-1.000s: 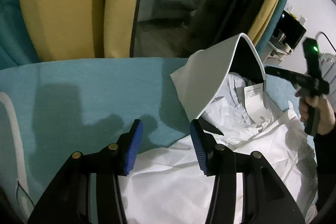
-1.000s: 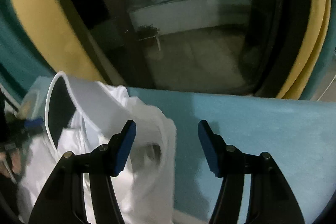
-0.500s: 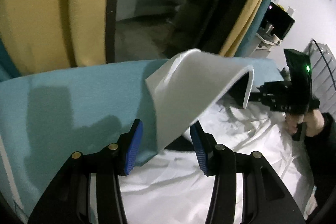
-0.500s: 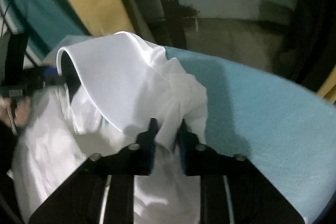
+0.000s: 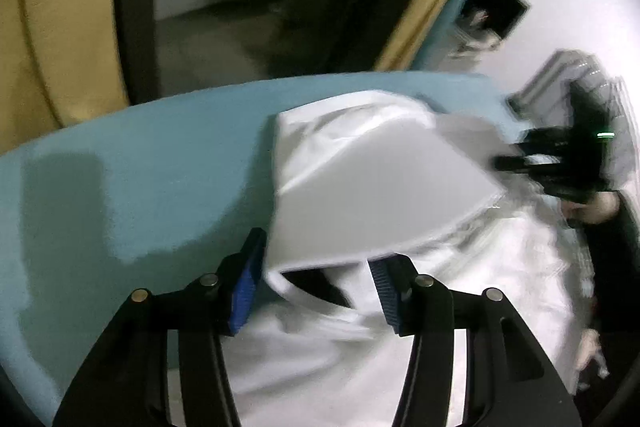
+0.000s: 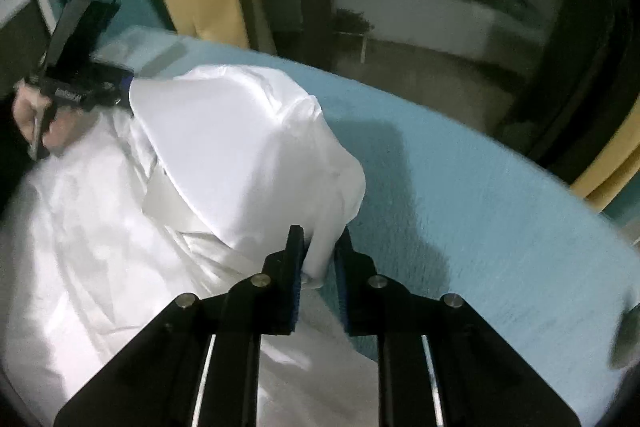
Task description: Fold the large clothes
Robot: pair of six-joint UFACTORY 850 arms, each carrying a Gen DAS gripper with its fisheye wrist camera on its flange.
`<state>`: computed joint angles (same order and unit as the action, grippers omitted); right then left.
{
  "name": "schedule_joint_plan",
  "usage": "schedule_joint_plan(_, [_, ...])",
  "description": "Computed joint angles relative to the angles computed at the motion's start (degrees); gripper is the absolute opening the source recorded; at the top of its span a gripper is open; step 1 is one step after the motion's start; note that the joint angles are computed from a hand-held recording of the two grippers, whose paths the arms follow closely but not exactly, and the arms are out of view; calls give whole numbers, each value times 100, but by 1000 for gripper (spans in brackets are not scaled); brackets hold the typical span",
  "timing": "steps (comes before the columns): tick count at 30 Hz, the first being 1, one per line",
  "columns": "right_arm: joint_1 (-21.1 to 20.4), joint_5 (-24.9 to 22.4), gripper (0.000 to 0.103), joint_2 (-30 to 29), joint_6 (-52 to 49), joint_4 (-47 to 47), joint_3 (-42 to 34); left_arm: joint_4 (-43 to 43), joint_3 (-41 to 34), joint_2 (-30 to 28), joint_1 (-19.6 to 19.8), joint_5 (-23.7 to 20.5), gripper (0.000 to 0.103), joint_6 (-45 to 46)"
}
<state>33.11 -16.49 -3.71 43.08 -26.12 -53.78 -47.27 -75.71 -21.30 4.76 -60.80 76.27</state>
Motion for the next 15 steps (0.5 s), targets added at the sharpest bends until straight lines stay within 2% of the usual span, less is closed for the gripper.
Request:
schedule_joint_plan(2, [-67, 182, 15, 23, -101, 201, 91, -187, -159, -47, 140, -567, 54, 151])
schedule_joint_plan(4, [-2, 134, 15, -61, 321, -356, 51, -405, -235, 0, 264, -908, 54, 358])
schedule_joint_plan(7, [237, -418, 15, -290, 1290, -1750, -196, -1048, -354, 0, 370, -1090, 56, 339])
schedule_joint_plan(9, [316, -682, 15, -400, 1412, -2008, -365, -1269, -473, -124, 384, -1244, 57, 175])
schedule_joint_plan(11, [364, -817, 15, -458, 1267, -1990, -453, -1217, -497, -176, 304, -1072, 61, -109])
schedule_joint_plan(13, [357, -829, 15, -412, 945, -1735, -447, -501, -559, -261, 73, -551, 61, -615])
schedule_joint_plan(15, [250, -641, 15, -246, 401, -1099, -322, 67, -417, -247, -90, -84, 61, -799])
